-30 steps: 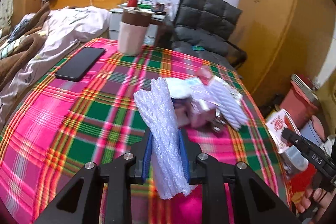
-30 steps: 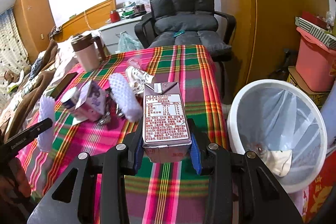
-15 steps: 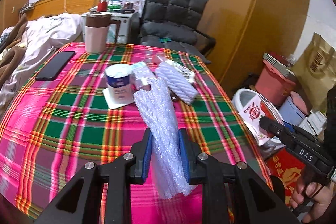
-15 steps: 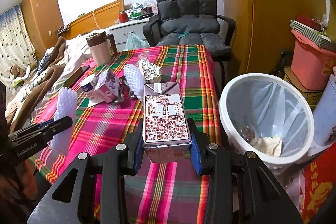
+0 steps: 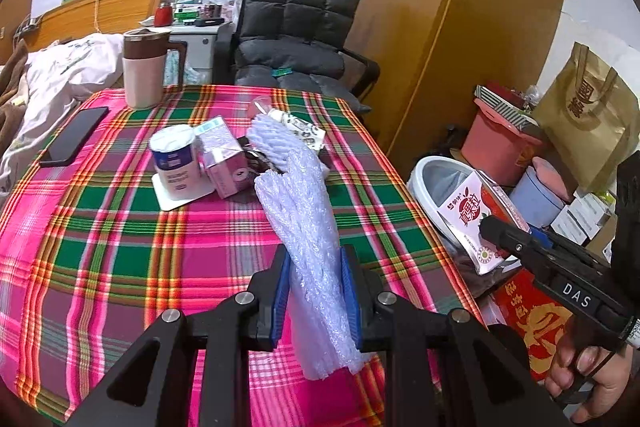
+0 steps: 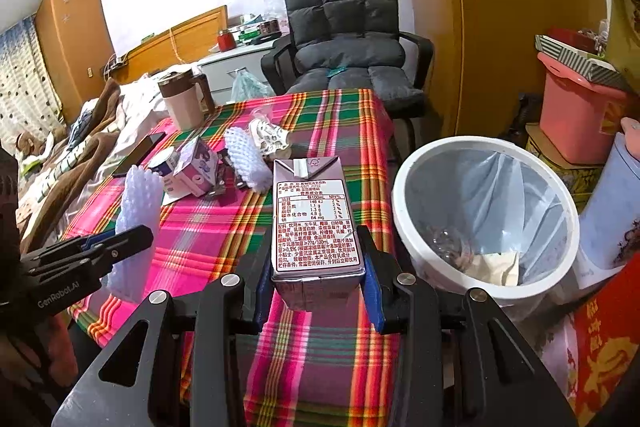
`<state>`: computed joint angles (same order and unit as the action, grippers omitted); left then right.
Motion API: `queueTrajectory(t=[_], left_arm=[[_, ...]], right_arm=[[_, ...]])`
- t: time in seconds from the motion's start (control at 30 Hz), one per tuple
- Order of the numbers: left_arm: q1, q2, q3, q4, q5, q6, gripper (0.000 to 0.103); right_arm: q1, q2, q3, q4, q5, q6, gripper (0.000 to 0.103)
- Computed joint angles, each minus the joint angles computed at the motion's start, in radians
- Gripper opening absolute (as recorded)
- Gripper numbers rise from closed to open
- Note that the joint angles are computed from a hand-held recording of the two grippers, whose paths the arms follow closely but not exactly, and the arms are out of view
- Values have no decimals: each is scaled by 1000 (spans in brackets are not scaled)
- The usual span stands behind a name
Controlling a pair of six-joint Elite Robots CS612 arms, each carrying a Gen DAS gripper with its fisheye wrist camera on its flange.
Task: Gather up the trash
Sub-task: 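Carry bubble wrap and milk carton over the bin and release both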
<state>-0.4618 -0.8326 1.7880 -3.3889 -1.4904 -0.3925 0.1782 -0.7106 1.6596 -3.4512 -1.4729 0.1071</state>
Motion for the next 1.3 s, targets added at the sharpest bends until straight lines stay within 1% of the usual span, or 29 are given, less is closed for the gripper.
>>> queueTrajectory(t=[0.23,0.63,0.9,1.3], left_arm=[[-9,12,-31,21,-20,25,25],[-32,54,-132,67,-101,91,25],[-47,100,-226,121,-163,133,25],[-62,173,-363,218,-239,173,25]], right_arm=[[-14,-3,13,-18,-15,27,39],[-53,-14,47,-39,-76,97,39],[-76,-14,58,-26,-107,136,39],[-97,-6,42,23,-130,147,39]])
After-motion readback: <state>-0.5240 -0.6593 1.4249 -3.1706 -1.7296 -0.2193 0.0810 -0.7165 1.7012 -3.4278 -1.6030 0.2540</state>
